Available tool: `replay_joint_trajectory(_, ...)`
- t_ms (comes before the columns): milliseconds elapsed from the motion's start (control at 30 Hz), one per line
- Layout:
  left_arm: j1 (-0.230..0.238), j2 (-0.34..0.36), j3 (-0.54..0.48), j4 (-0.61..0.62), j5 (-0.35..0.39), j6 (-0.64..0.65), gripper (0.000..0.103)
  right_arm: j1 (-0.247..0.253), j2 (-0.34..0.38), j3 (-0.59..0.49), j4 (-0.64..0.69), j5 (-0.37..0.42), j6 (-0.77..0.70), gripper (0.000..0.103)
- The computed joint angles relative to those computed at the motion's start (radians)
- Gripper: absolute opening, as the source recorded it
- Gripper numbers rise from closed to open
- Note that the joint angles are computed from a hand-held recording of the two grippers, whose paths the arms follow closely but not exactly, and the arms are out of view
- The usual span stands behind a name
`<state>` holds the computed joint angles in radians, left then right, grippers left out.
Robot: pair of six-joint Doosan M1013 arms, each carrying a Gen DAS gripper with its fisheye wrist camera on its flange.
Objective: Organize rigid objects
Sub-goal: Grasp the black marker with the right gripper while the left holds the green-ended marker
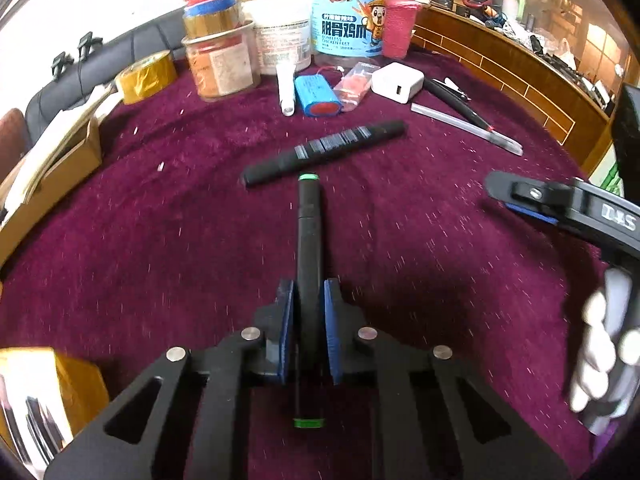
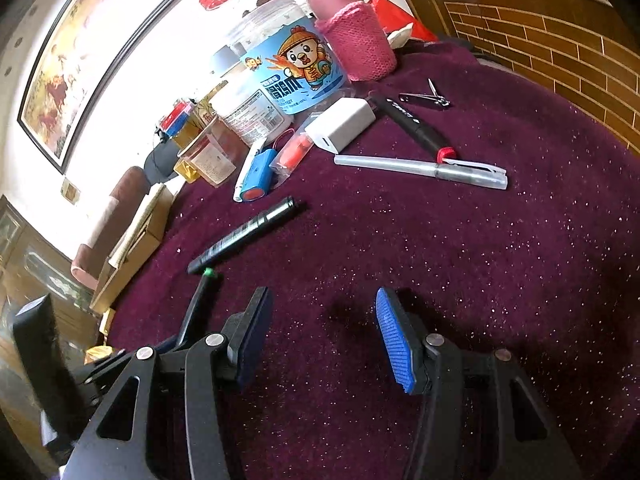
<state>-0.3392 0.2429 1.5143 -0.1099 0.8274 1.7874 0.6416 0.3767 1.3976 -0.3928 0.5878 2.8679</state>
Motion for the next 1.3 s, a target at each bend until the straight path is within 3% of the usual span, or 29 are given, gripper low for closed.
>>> replay_joint_trajectory(333,0.088,-0.145,0.145,-0.348,0.020,0.089,0.012,0.013,0.013,-0.024,-0.036,0.050,-0.028,0.052)
replay_joint_trajectory(500,0.145,-0.215,0.215,-0.583,0.029,0.215,0.012,-0.004,0.019,-0.070,0.154,0.020,-0.178,0.052)
replay_joint_trajectory(633,0.191,-0.249,0.258,-0.726,0.045,0.291,0.012,-0.049,0.091,-0.192,0.494,0.049,-0.437,0.052)
replay_joint_trajectory(833,0.249,-0.285,0.304,-0.791,0.064,0.310,0.012,-0.068,0.248,-0.437,0.489,0.250,-0.336,0.052)
replay_joint_trajectory(967,0.283,-0.301,0.321,-0.800,0.060,0.315,0.012,-0.055,0.341,-0.599,0.375,0.399,-0.205,0.052)
replay_joint_trajectory(1033,0.295,-0.305,0.326,-0.803,0.054,0.317,0.012,-0.038,0.405,-0.726,0.288,0.532,-0.178,0.050)
replay_joint_trajectory(1100,0.305,-0.308,0.332,-0.813,0.054,0.322,0.012,-0.018,0.499,-0.912,0.202,0.731,-0.209,0.037)
replay_joint_trajectory(1167,0.313,-0.308,0.336,-0.828,0.057,0.325,0.012,-0.003,0.569,-1.047,0.143,0.847,-0.248,0.034)
replay_joint_trajectory(1200,0.315,-0.308,0.338,-0.832,0.058,0.324,0.012,0.005,0.594,-1.095,0.112,0.895,-0.274,0.028)
replay_joint_trajectory(1233,0.318,-0.307,0.339,-0.838,0.061,0.327,0.012,0.009,0.597,-1.100,0.100,0.904,-0.292,0.027)
replay_joint_trajectory(1300,0.321,-0.310,0.345,-0.846,0.060,0.336,0.012,0.009,0.550,-1.007,0.113,0.840,-0.294,0.022)
